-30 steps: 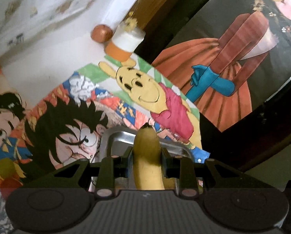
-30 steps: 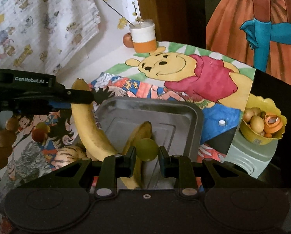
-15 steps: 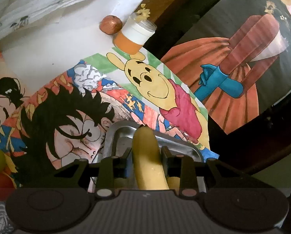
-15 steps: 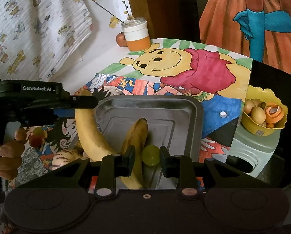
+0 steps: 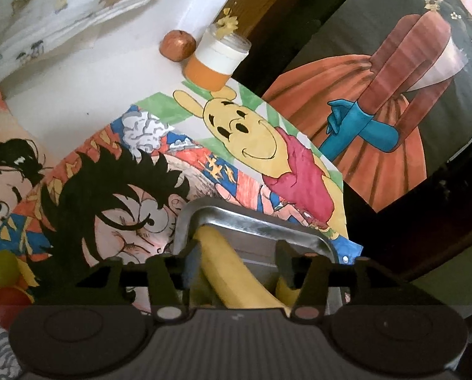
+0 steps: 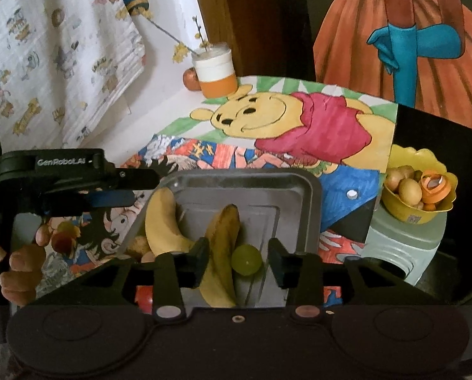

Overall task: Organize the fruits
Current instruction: 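Carry the grape and banana over the tray and open both tools to drop them, then withdraw both tools from the tray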

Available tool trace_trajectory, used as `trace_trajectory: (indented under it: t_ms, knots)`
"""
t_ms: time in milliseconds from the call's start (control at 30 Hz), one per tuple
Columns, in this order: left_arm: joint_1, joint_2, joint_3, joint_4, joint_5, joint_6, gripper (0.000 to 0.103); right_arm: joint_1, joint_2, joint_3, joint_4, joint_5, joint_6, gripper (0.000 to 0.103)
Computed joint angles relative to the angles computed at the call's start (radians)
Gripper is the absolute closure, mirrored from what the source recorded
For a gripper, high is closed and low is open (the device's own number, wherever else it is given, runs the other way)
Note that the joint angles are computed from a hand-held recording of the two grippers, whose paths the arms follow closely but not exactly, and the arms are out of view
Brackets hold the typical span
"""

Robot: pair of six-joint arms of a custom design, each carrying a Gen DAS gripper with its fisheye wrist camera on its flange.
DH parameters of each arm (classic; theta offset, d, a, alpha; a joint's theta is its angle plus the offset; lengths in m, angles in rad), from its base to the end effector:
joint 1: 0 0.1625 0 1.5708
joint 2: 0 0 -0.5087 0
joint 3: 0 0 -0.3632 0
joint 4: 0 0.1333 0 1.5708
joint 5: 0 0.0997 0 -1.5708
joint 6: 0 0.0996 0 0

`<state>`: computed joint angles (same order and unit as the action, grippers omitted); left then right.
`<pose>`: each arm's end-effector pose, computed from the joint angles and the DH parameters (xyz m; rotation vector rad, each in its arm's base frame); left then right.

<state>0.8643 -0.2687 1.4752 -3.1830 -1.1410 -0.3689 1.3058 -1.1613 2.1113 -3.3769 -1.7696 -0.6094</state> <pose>-0.3521 -0.6818 -0.0857 0.3545 2.8456 -0.8263 -0.0351 -0.5634 0.3450 0.3108 -2.4392 0.9116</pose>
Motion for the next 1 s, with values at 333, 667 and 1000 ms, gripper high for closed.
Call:
trace_trajectory:
  t_ms: [333,667,1000]
  knots:
    - [-0.048,-0.070,0.132,-0.134,0.064,0.085,0.004,0.040,-0.002,0.111,-0.271,-0.026,-0.085,0.021]
    - [-0.112,-0.154,0.332,-0.311,0.148,0.205,0.000,0.109,0.022,0.268,-0.597,-0.048,-0.168,0.004]
    - [-0.146,-0.248,0.591,-0.507,0.212,0.225,0.000,0.224,0.065,0.402,-0.801,-0.182,-0.101,0.001]
